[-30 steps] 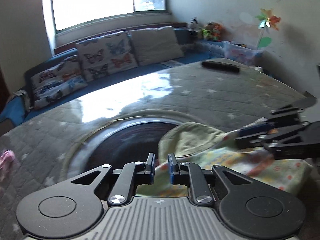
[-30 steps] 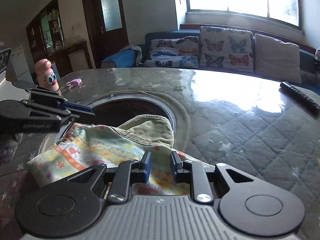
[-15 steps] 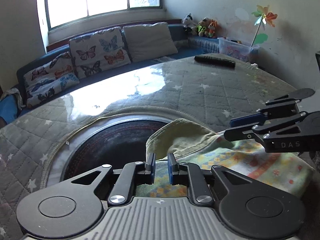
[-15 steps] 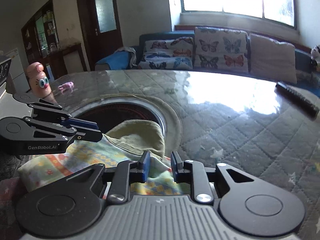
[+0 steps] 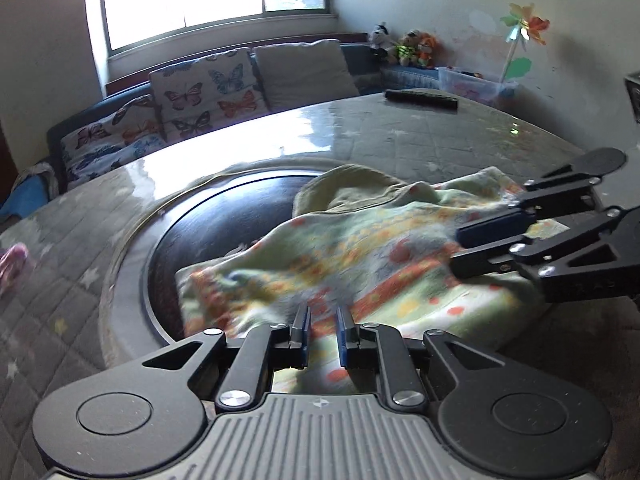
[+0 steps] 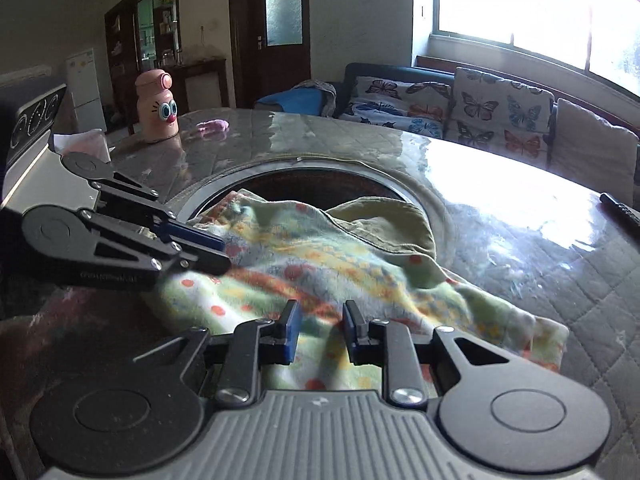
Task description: Fold clothes
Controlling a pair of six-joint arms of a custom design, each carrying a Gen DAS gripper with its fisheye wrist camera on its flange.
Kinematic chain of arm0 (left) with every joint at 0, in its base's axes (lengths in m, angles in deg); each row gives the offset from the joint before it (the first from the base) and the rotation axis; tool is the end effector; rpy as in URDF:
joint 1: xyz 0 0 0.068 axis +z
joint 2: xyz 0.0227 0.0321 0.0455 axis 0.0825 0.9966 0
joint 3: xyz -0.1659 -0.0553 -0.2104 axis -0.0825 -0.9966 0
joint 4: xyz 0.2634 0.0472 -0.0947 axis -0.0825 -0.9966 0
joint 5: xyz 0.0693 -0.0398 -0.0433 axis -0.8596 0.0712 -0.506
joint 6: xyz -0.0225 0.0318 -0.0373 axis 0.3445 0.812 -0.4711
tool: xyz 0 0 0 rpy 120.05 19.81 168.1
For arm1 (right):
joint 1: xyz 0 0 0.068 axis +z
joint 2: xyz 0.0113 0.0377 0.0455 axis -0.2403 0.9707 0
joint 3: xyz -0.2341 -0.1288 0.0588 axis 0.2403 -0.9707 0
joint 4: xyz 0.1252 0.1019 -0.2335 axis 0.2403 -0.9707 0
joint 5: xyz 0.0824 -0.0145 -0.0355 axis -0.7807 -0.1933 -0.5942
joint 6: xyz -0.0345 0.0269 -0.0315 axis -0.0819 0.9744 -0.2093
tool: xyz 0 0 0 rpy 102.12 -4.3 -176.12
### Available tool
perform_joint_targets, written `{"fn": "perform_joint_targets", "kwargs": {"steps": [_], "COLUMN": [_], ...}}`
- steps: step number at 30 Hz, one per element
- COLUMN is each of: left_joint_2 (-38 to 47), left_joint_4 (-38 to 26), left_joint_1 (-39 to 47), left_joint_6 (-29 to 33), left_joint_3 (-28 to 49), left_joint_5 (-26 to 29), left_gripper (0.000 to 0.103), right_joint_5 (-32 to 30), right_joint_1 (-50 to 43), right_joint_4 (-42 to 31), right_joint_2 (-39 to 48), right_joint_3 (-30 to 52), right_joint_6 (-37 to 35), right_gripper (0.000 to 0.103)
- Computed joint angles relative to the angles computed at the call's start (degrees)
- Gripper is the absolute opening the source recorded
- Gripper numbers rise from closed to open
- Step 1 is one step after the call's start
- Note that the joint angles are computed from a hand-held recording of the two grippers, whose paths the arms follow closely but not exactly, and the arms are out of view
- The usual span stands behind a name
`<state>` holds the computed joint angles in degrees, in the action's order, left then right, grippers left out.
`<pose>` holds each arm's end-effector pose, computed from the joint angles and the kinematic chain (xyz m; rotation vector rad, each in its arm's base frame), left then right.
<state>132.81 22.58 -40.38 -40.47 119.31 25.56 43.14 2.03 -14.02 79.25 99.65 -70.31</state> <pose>0.2040 -0.1788 0.1414 0.1111 2.2881 0.0259 0.3014 0.1056 0.1337 -1.1022 2.0230 0.5495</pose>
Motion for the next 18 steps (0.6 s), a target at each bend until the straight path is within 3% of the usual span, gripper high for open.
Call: {"fn": "perform_joint_targets", "kwargs": {"steps": [7,18], "left_joint_2": [-3.89,-7.09], "left_joint_4": [-1.25,-6.62], "left_joint_1": [-1.95,-7.06], "left_joint_6": [-5.98,-8.03], "left_joint_3": [-3.41,-1.58], "left_joint_5": [-1.24,-5.39], "left_gripper": [0.013,0.014], "right_joint_5": [-0.90,-4.58], "right_joint_1": [-1.57,-8.50], "right_joint_4": [2.27,-4.15], "right_joint_2": [-0.80,-7.77], "right_joint_3": [-3.38,-6.47], "right_joint_6": [-1.51,-4.46], "right_gripper": [0.023,0.026]}}
